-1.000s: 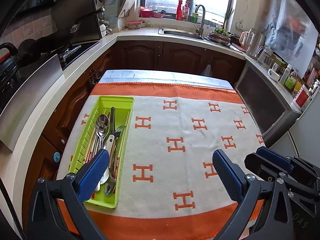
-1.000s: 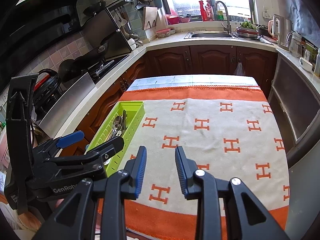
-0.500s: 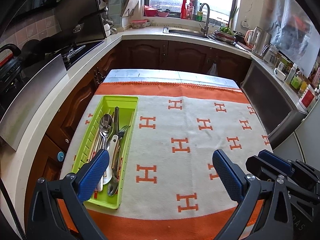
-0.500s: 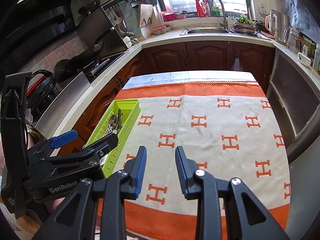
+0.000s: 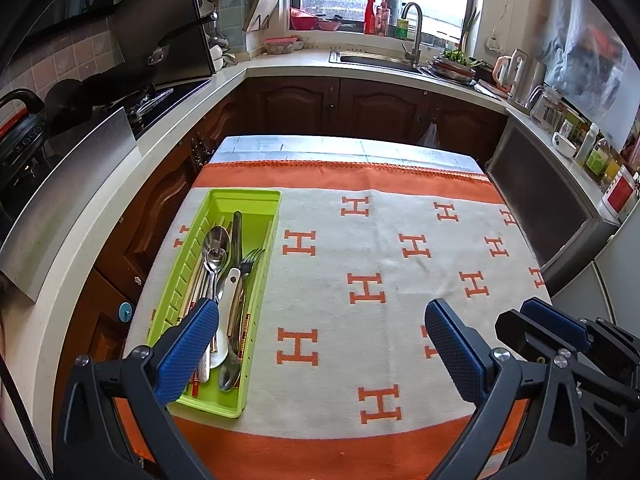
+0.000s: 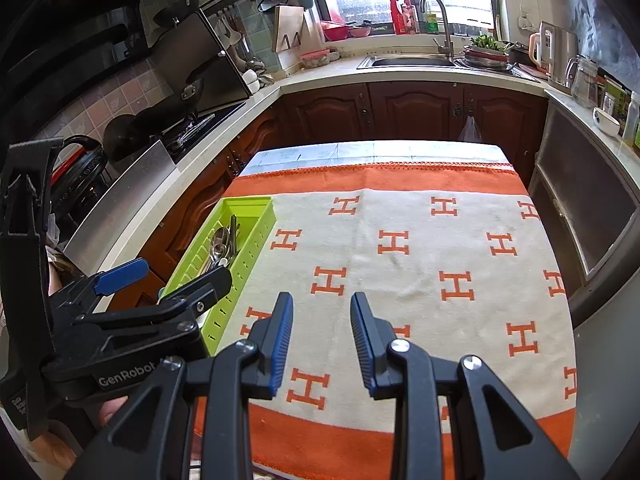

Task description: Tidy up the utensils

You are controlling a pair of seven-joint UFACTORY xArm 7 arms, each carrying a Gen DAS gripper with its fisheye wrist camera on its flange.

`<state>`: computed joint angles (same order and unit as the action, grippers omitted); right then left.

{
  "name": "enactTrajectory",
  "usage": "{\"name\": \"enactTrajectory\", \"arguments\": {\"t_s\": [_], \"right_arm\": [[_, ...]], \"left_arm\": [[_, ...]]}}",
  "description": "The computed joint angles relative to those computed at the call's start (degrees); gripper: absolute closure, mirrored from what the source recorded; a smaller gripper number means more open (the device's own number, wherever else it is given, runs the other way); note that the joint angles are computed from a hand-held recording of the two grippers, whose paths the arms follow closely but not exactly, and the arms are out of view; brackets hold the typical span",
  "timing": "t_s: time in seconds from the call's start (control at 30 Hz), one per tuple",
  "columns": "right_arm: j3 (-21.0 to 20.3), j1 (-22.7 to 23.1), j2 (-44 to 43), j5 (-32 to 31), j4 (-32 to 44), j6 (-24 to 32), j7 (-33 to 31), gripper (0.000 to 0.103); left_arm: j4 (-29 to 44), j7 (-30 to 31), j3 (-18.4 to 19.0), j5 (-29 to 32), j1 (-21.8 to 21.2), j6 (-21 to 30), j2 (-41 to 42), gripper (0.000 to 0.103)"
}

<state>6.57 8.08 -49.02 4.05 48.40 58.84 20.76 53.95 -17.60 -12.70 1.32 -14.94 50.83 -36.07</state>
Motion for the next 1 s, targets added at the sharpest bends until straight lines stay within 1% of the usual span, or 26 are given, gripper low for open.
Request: {"name": "enactTrajectory", "arguments": {"t_s": [1.0], "right_arm": [[-0.1,0.2,-0.1,0.4,-0.7,0.5,0.6,0.073]], "left_arm": [[-0.2,0.2,-0.1,0.5,-0.1,1.3,0.2,0.001]]}}
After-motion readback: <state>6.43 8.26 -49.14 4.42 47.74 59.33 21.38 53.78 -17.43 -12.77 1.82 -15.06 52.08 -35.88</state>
